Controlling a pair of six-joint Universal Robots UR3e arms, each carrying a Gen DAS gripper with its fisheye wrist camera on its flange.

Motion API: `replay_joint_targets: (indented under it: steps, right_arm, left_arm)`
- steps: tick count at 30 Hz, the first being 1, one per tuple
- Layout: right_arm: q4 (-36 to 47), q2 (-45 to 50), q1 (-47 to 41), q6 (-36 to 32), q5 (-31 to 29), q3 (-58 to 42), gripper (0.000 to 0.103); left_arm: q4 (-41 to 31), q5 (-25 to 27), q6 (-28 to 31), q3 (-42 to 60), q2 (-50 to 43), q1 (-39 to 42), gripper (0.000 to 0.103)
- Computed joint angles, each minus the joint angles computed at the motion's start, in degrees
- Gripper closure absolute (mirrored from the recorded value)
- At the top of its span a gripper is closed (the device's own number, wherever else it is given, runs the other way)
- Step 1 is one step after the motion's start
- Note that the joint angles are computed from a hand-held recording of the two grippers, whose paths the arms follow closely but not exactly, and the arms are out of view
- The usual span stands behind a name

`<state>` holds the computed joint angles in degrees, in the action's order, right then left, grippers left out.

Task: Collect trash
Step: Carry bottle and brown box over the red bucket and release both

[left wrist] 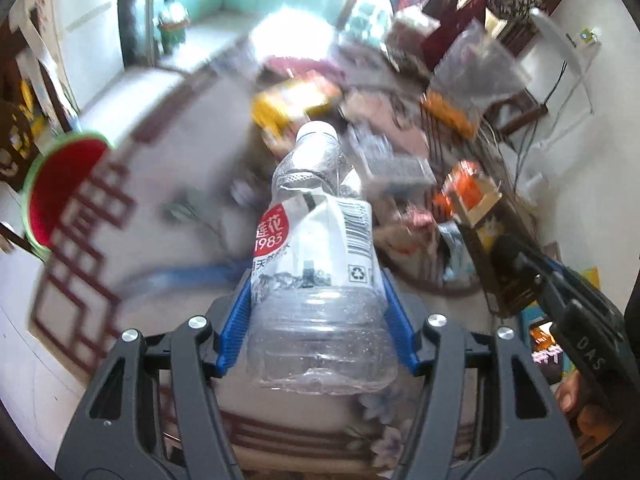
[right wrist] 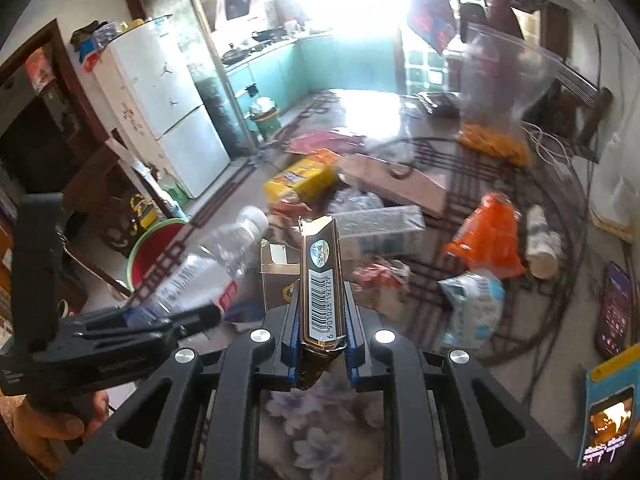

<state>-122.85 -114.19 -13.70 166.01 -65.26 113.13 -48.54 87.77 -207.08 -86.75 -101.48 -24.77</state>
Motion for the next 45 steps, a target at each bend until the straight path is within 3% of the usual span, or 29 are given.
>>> replay_joint_targets:
  steps: [5,14,25,36,45]
  right_arm:
    - [-4.3,4.2,6.1,5.2,-3.2,-3.5,0.086]
    - [-9.8,13.3,16.7,12.1,-9.4,-10.5,0.086]
    - [-10.8,30.1,31.0,20.4,-18.8,-28.3,0.086]
    - [-6.7,45.1,39.0,25.2,-23.8,-46.3,0.086]
    - [2.1,61.8,43.8,25.7,-24.9,-71.2,0.086]
  left_arm:
    - [2.7,4.6,2.3,-1.9,3.0,1.8,0.045]
    - [6.2,5.0,7.1,-10.8,11.6,11.0,0.045]
    - [5.6,-2.2,15.7,-17.1,18.7,27.5,0.045]
    - [3.5,-9.4,25.0,-18.9,18.0,40.4,0.045]
    - [2.3,-12.9,30.8,-18.4,15.9,48.7,0.045]
